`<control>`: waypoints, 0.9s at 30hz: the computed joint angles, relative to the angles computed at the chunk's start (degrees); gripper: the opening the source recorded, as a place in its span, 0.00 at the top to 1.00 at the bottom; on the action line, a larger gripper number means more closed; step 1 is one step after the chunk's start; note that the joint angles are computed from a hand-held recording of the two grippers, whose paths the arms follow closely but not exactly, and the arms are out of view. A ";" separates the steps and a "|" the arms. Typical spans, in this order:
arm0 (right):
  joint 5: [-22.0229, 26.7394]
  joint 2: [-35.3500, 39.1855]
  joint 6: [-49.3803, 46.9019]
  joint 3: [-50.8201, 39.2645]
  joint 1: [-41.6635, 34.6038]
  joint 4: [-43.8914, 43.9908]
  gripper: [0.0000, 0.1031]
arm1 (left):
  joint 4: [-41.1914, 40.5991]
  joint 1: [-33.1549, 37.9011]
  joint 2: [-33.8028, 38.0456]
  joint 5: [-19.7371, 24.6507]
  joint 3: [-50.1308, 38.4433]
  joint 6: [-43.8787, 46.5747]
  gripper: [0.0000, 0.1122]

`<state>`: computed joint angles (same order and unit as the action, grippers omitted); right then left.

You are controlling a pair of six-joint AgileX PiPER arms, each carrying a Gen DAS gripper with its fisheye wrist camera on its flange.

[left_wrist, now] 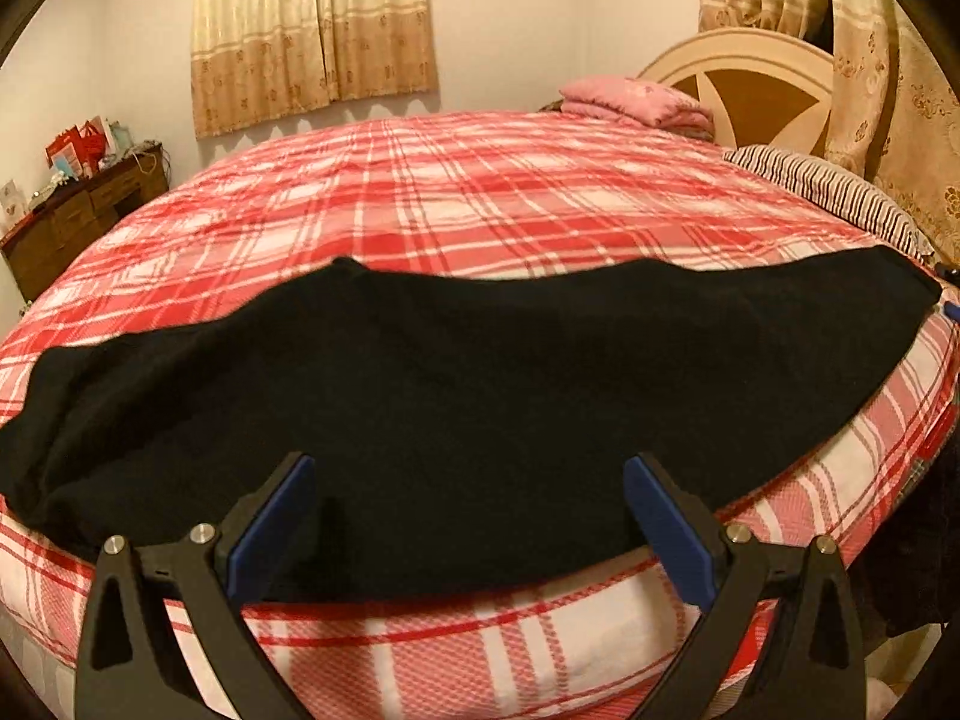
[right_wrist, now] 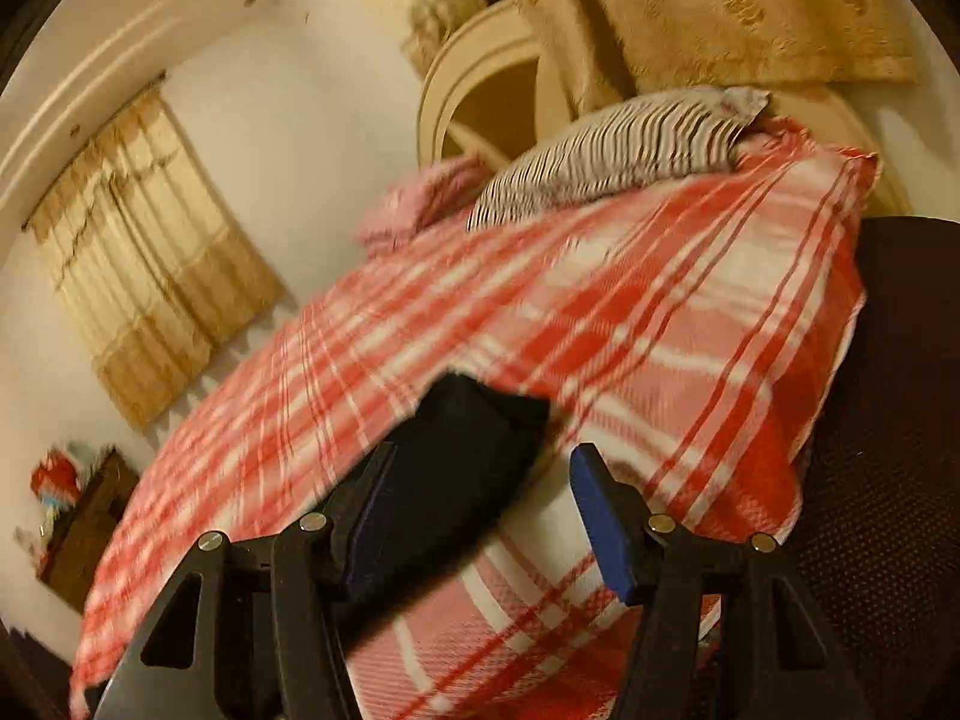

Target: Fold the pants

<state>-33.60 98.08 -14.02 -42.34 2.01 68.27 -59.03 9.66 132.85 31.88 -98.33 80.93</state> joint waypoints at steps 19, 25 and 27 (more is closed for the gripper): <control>-7.43 1.96 -31.14 -6.73 2.49 13.56 0.94 | -7.10 -2.56 -5.38 -6.07 8.93 12.14 0.08; 8.92 0.77 -13.72 -3.00 -7.73 -0.26 0.92 | -4.52 -2.74 -4.91 -6.03 8.09 9.08 0.08; 8.45 0.15 -9.55 -1.67 -7.47 -3.13 0.90 | -4.87 -2.80 -5.01 -6.04 8.26 9.55 0.08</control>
